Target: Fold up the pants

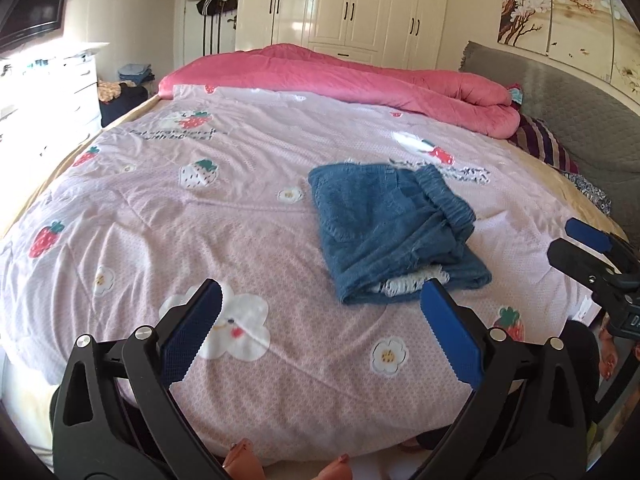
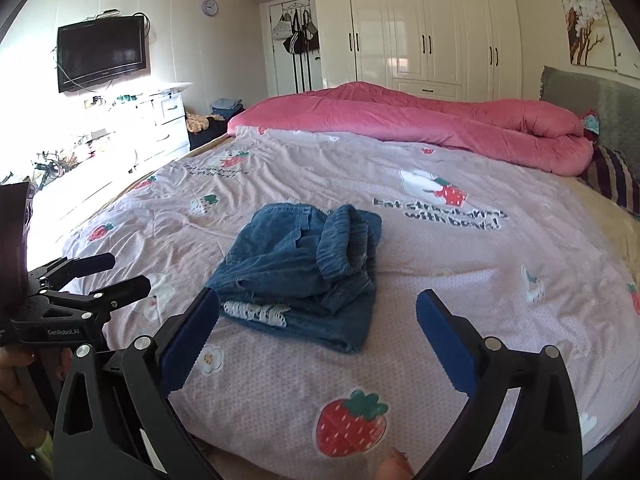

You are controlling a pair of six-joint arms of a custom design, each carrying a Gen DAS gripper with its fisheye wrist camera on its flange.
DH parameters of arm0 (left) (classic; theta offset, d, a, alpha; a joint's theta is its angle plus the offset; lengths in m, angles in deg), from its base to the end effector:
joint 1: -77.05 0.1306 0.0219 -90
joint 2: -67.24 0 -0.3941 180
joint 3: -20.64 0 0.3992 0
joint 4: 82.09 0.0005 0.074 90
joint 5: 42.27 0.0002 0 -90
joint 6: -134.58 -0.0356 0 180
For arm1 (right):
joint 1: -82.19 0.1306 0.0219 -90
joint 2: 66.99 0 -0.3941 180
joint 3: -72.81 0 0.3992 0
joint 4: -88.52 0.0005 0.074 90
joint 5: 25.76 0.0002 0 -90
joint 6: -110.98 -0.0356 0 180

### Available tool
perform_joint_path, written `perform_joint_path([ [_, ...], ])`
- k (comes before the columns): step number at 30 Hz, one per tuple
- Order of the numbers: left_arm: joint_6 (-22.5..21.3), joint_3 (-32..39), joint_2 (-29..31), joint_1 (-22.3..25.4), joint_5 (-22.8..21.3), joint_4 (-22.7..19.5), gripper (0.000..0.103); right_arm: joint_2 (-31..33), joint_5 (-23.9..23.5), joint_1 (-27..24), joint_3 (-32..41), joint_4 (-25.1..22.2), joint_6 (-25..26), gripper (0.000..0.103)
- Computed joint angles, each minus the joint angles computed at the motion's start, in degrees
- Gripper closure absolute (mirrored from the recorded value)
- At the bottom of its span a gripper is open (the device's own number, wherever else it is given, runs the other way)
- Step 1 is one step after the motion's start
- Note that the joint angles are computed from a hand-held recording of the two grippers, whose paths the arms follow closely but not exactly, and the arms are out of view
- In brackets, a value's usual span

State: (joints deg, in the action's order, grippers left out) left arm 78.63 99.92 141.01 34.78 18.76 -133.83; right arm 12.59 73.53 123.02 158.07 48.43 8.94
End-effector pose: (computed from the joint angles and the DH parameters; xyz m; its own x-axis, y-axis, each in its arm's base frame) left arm 0.2937 -0.2444 0.4713 -0.6334 -0.0862 -0.7690 -0.0171 0.9951 -0.0975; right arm 0.3353 0.2815 0.4959 -0.5318 -0.1874 -0.8259 -0.4433 0.8925 0.0829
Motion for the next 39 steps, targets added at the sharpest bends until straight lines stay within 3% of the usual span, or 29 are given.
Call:
perform_joint_path([
  [5, 1.5, -2.3, -1.1, -1.5, -0.8, -0.4, 0.010, -1.8, 1.6, 0.5, -3.3, 0.3, -2.9, 0.005],
  [9, 5.0, -5.2, -2.0, -2.4, -0.2, -0.8, 0.010, -2.6, 4.7, 0.9, -6.0, 1.2, -2.5, 0.005],
  [16, 6.7, -7.8, -2.0, -3.3, -0.2, -0.3, 0.010, -3.1, 3.4, 0.1, -9.6, 2.6, -4.0, 0.005],
  [26, 6.0, -8.5, -1.1, -3.6, -0.6, 1.7, 0.010, -2.6, 5.3, 1.6, -12.8, 7.1, -2.2, 0.005],
  [39, 5.9, -8.6, -0.5, -3.2, -0.3, 1.8, 0.010, -1.6, 4.9, 1.1, -12.7, 7.2, -3.5, 0.005],
])
